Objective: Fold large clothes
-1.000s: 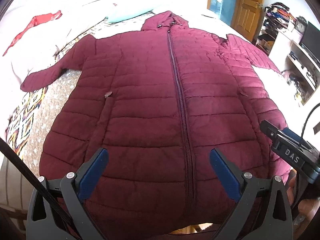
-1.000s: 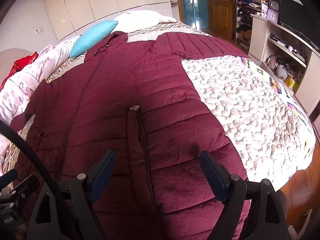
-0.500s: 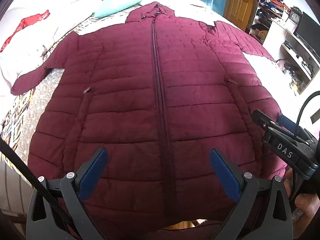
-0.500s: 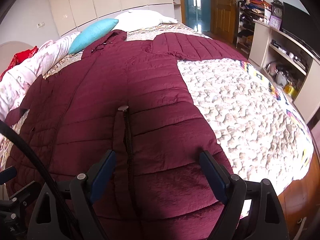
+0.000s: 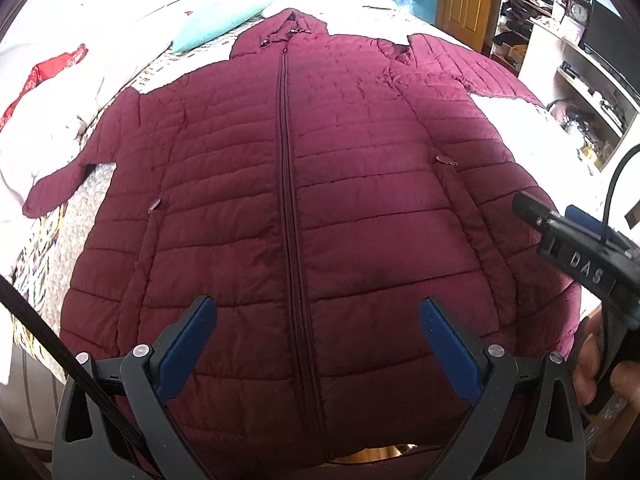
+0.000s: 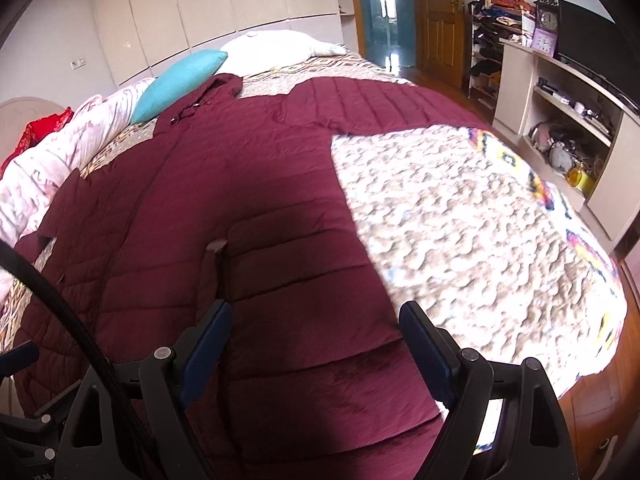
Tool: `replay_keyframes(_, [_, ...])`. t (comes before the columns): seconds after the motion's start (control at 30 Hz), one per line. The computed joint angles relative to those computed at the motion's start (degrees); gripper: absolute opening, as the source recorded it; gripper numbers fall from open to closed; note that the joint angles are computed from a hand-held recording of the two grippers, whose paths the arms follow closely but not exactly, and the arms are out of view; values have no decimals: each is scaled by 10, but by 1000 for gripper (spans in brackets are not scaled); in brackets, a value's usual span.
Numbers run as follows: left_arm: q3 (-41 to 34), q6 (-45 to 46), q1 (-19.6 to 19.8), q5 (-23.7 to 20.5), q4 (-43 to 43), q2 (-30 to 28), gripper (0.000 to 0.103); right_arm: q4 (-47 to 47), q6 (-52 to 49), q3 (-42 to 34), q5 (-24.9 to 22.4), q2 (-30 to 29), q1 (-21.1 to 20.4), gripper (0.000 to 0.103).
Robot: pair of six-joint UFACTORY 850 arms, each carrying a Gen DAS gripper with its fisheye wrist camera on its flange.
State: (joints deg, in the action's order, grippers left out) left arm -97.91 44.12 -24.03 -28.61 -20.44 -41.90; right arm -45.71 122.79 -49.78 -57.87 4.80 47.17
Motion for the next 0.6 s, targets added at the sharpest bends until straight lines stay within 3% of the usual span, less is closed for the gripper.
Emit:
replay_keyframes(0.23, [5,15,-1,15,-6,3,101,-10,-8,60,41,50,-53,89])
replay_keyframes(0.6, [-20,24,4,2,-26,-14,101,-25,-12,142,106,143,-183,89])
